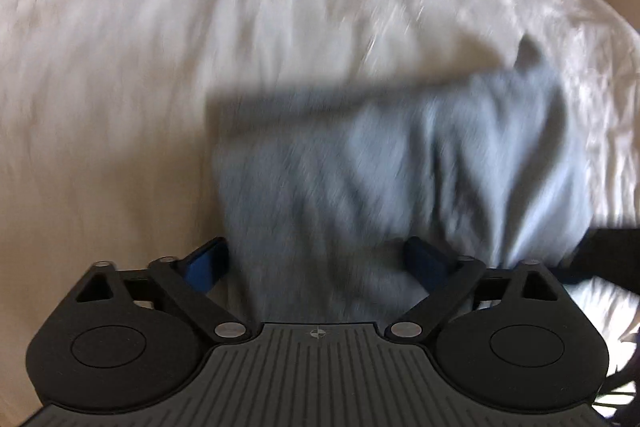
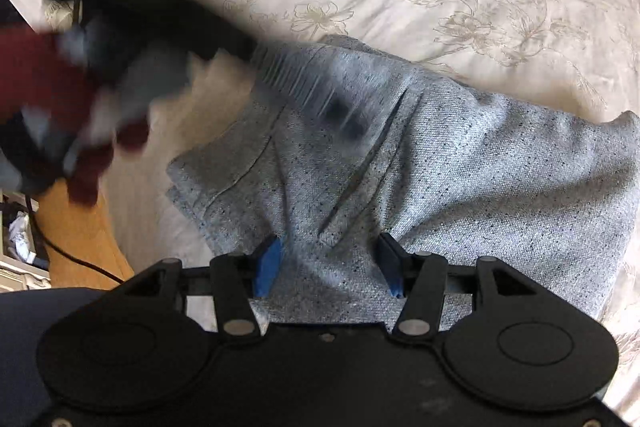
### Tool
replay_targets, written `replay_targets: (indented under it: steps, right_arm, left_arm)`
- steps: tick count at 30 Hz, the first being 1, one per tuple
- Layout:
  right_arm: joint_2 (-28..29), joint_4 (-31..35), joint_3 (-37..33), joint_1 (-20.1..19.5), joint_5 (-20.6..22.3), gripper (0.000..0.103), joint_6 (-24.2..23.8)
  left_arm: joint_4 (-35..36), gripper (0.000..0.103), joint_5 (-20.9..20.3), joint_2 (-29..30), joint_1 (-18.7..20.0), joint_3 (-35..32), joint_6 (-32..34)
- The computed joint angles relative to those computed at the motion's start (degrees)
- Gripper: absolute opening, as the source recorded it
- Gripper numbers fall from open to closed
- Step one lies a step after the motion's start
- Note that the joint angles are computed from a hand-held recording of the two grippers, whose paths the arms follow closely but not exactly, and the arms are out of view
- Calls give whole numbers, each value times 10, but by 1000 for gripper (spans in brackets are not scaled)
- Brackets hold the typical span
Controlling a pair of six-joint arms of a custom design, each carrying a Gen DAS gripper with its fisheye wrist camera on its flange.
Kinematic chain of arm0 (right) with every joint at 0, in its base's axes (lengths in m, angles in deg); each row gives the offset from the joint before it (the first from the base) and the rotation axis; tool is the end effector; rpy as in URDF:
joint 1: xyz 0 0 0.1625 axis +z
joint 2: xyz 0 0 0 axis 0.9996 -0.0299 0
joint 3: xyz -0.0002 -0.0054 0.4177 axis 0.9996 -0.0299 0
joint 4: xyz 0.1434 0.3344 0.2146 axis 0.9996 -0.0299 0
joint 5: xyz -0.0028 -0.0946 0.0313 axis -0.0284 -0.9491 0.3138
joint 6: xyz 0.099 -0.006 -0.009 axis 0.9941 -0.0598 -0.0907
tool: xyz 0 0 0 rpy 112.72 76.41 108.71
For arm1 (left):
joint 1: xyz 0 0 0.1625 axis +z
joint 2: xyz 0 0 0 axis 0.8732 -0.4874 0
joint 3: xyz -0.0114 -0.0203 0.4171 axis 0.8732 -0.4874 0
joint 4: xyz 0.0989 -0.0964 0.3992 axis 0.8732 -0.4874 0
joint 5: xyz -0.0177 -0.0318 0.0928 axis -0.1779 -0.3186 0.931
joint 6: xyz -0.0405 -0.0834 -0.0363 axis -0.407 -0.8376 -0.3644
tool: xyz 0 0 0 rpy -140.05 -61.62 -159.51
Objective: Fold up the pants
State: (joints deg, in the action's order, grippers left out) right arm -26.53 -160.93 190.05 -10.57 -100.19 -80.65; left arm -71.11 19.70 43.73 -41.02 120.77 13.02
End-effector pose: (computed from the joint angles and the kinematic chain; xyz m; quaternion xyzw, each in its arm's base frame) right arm 0.0347 -0.3409 0.3636 0.2972 -0.9355 0.0464 0.1855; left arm -0.3455 -0.3071 -0.0717 0.1352 0.9489 -0.0836 0.2726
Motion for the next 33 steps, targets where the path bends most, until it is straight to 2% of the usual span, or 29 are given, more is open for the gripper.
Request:
replay_targets:
  steps: [2, 3, 6, 8, 9, 10, 12, 14, 16, 18, 20, 21, 22, 24, 26, 28, 33]
  right_arm:
    - [6, 17, -24, -11, 20, 49, 17]
    - [5, 13, -33, -17, 35, 49, 24]
    - [23, -34, -59, -28, 76, 47, 59]
    - [54, -77, -73, -23, 75, 29, 79]
    - [73, -102, -77, -17, 66, 17, 88]
    - [87, -125, -78, -16, 61, 13, 93]
    - [114, -161, -76, -13, 45, 12, 110]
    - [136, -154, -71, -9, 23, 12, 136]
    - [147, -159, -57, -1, -4, 14, 114]
    - [142, -179, -44, 4, -5, 13, 84]
    - [128, -157, -57, -9, 29, 15, 108]
    - [116, -153, -61, -18, 48, 30, 121]
    - [105, -160, -61, -24, 57, 52, 127]
    - [78, -179, -56, -39, 68, 63, 128]
    - [54, -170, -59, -63, 72, 65, 129]
    - [28, -156, -57, -95, 72, 74, 126]
    - [12, -112, -71, -166, 66, 74, 122]
  left_arm:
    - [-37, 103, -10, -11, -7, 32, -44]
    - [-42, 103, -10, -15, -12, 40, -59]
    - [-49, 103, -3, -17, -24, 50, -75]
    - [-45, 103, -1, -16, -26, 49, -78]
    - [-46, 102, 0, -17, -27, 49, -79]
    - [-47, 102, 0, -18, -30, 51, -81]
    - [-51, 102, 2, -22, -36, 58, -81]
    - [-49, 102, 5, -23, -40, 59, -84]
    - [-53, 102, 9, -29, -49, 67, -88]
    - [-55, 102, 20, -33, -55, 66, -85]
    - [-63, 102, 32, -46, -68, 75, -79]
    - [-68, 102, 39, -52, -74, 79, -73]
    - [-73, 102, 44, -57, -78, 83, -67]
    - [-85, 102, 46, -63, -78, 89, -57]
    - [-97, 102, 46, -62, -74, 92, -53]
    - [-106, 102, 40, -57, -64, 92, -52]
    - [-137, 102, 5, -34, -23, 78, -18]
